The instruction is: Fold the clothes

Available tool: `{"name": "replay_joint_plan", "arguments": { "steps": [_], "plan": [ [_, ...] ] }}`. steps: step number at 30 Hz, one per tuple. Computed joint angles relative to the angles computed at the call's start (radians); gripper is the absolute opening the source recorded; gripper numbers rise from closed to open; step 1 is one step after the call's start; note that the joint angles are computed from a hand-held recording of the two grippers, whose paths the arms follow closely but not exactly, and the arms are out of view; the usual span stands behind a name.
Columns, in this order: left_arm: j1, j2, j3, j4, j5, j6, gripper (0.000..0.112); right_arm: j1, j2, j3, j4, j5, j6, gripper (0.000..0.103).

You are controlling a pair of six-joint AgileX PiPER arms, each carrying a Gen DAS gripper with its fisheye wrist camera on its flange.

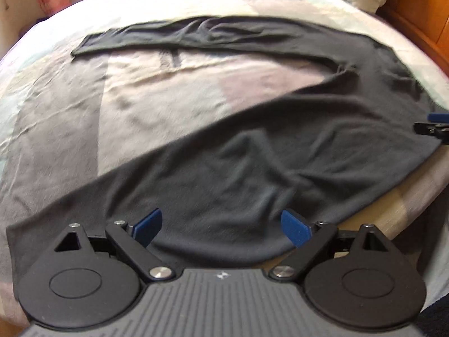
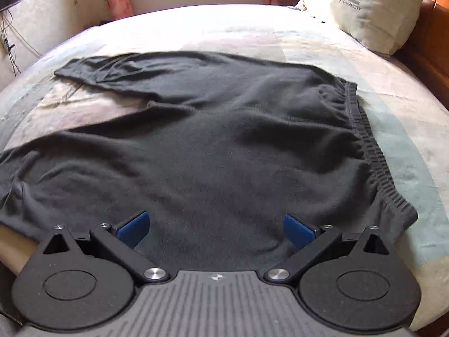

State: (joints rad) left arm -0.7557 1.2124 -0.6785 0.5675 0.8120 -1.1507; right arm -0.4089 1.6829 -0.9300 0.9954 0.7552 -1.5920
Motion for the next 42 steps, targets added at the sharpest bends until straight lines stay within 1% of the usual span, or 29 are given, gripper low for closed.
{"name": "replay_joint_plan", "arguments": {
  "steps": [2,4,7,8,9,12,13,15,17,19,22,23,25,26,27,29,30,31,34,36,37,39,41,42],
  "plan": [
    [0.000,0.061,-0.075,0.028,-0.057,0.020,0.092,0.018,0.040,-0.043,0.037,0.008,0.012,0.103],
    [0.015,0.138,-0.141,0.021,-0.138,0.047,0.092,0.025,0.091,-0.081,0.078,-0.001,0.020,0.103],
    [0.044,0.268,-0.205,-0.025,-0.281,0.077,0.092,0.006,0.160,-0.132,0.043,-0.052,0.076,0.103],
    [0.053,0.306,-0.217,-0.047,-0.310,0.082,0.092,-0.019,0.172,-0.136,0.045,-0.053,0.051,0.103],
    [0.054,0.342,-0.226,-0.060,-0.326,0.080,0.092,-0.055,0.173,-0.126,0.064,-0.040,-0.014,0.103],
    [0.035,0.416,-0.229,-0.024,-0.328,0.000,0.092,-0.132,0.141,-0.079,0.056,-0.043,-0.139,0.103],
    [0.029,0.440,-0.232,-0.013,-0.328,-0.024,0.095,-0.147,0.132,-0.079,0.042,-0.036,-0.137,0.103],
    [0.028,0.440,-0.236,-0.030,-0.322,-0.018,0.096,-0.163,0.117,-0.100,0.000,-0.008,-0.073,0.103],
    [0.038,0.433,-0.234,-0.056,-0.328,-0.011,0.096,-0.164,0.104,-0.119,0.055,0.042,-0.089,0.103],
    [0.059,0.425,-0.228,-0.086,-0.346,-0.012,0.096,-0.126,0.107,-0.146,0.132,0.078,-0.127,0.103],
    [0.067,0.426,-0.232,-0.105,-0.345,-0.010,0.096,-0.008,0.183,-0.228,0.206,0.030,-0.100,0.103],
    [0.066,0.428,-0.235,-0.107,-0.340,-0.007,0.096,0.024,0.223,-0.270,0.209,0.015,-0.060,0.103],
    [0.064,0.432,-0.241,-0.112,-0.331,-0.002,0.097,0.052,0.297,-0.345,0.141,-0.027,0.068,0.102],
    [0.066,0.431,-0.237,-0.109,-0.336,-0.009,0.097,0.060,0.334,-0.373,0.125,-0.049,0.102,0.101],
    [0.067,0.427,-0.228,-0.102,-0.348,-0.024,0.097,0.048,0.350,-0.378,0.127,-0.057,0.095,0.099],
    [0.074,0.421,-0.204,-0.080,-0.386,-0.060,0.100,-0.016,0.344,-0.337,0.183,-0.033,-0.025,0.098],
    [0.074,0.423,-0.202,-0.070,-0.393,-0.072,0.102,-0.038,0.334,-0.314,0.200,-0.048,-0.069,0.098],
    [0.074,0.425,-0.202,-0.059,-0.397,-0.084,0.102,-0.054,0.325,-0.306,0.185,-0.061,-0.075,0.098],
    [0.068,0.443,-0.225,-0.052,-0.372,-0.088,0.102,-0.072,0.320,-0.372,0.098,0.014,0.073,0.098],
    [0.069,0.448,-0.232,-0.054,-0.366,-0.089,0.102,-0.060,0.347,-0.452,0.117,0.093,0.124,0.100],
    [0.070,0.449,-0.235,-0.059,-0.365,-0.085,0.102,-0.051,0.366,-0.497,0.136,0.133,0.144,0.102],
    [0.075,0.451,-0.240,-0.072,-0.361,-0.075,0.102,-0.010,0.446,-0.644,0.105,0.201,0.276,0.103],
    [0.073,0.451,-0.243,-0.074,-0.357,-0.079,0.102,0.042,0.552,-0.819,0.016,0.227,0.452,0.103],
    [0.071,0.452,-0.244,-0.071,-0.355,-0.082,0.102,0.064,0.603,-0.899,-0.037,0.221,0.526,0.103]
  ]
}}
